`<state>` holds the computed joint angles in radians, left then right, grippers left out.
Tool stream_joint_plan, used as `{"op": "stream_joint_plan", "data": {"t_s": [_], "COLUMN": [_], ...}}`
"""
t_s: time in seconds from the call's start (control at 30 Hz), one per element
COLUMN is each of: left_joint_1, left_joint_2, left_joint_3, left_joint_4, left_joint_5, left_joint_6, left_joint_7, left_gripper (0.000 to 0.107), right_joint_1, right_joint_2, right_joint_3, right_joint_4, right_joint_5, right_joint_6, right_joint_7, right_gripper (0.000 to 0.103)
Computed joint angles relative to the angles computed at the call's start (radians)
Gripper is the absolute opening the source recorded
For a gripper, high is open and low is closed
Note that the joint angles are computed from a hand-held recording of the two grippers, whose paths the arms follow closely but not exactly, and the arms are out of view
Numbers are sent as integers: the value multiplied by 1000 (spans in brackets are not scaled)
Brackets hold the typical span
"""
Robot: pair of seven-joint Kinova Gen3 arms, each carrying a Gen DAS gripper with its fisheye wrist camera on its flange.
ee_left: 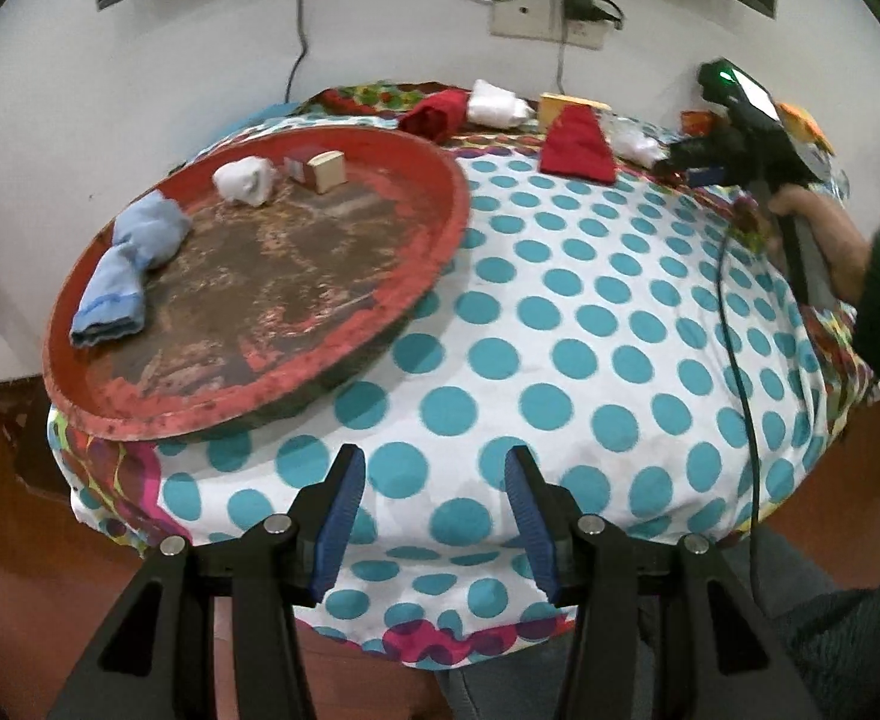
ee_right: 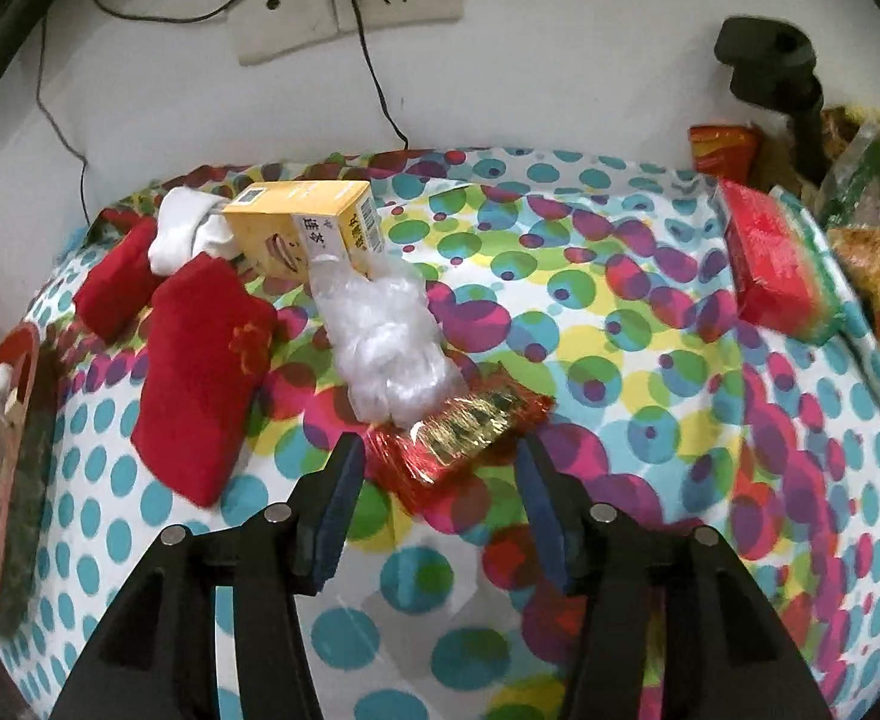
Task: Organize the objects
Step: 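Grasp a large red sock with the left tool while the right tool grasps the red-wrapped snack bar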
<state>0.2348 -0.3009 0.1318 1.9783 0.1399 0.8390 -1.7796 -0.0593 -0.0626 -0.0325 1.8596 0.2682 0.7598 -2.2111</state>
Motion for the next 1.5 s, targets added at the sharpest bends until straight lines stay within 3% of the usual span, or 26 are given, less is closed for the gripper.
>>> {"op": "stream_joint_plan", "data": {"t_s": [0.13,0.33,0.6,0.73,0.8,0.93,1.13,1.37,1.5], "left_joint_1": [17,17,53,101,118,188,355,428,440], "left_joint_2": [-4,-8,74,188,247,420,645,837,894], "left_joint_3": [4,40,115,109,108,128,66,0,-38], "left_joint_4": [2,-12,-103,-198,-242,-403,-672,-947,-1016], "left_joint_5": [11,-7,-58,-15,-2,-108,-305,-334,-337], "left_joint_6": [-4,-10,-19,-50,-73,-76,9,111,141], "left_joint_7": [-9,30,114,107,116,238,365,360,396], "left_gripper": [50,50,50,50,51,51,51,51,51], "right_joint_1": [-6,-13,38,45,58,64,67,71,77], "right_joint_2": [4,-27,-77,-94,-92,-86,-92,-94,-98], "right_joint_3": [-10,-15,0,47,28,-1,28,43,51], "right_joint_4": [10,48,90,102,100,97,107,109,113], "right_joint_5": [35,84,21,-65,-57,-15,-81,-129,-163], "right_joint_6": [-25,-36,-66,-79,-75,-63,-88,-99,-106], "right_joint_7": [-35,-4,142,243,237,207,261,316,343], "right_gripper": [54,29,27,27,27,29,30,32,33]}}
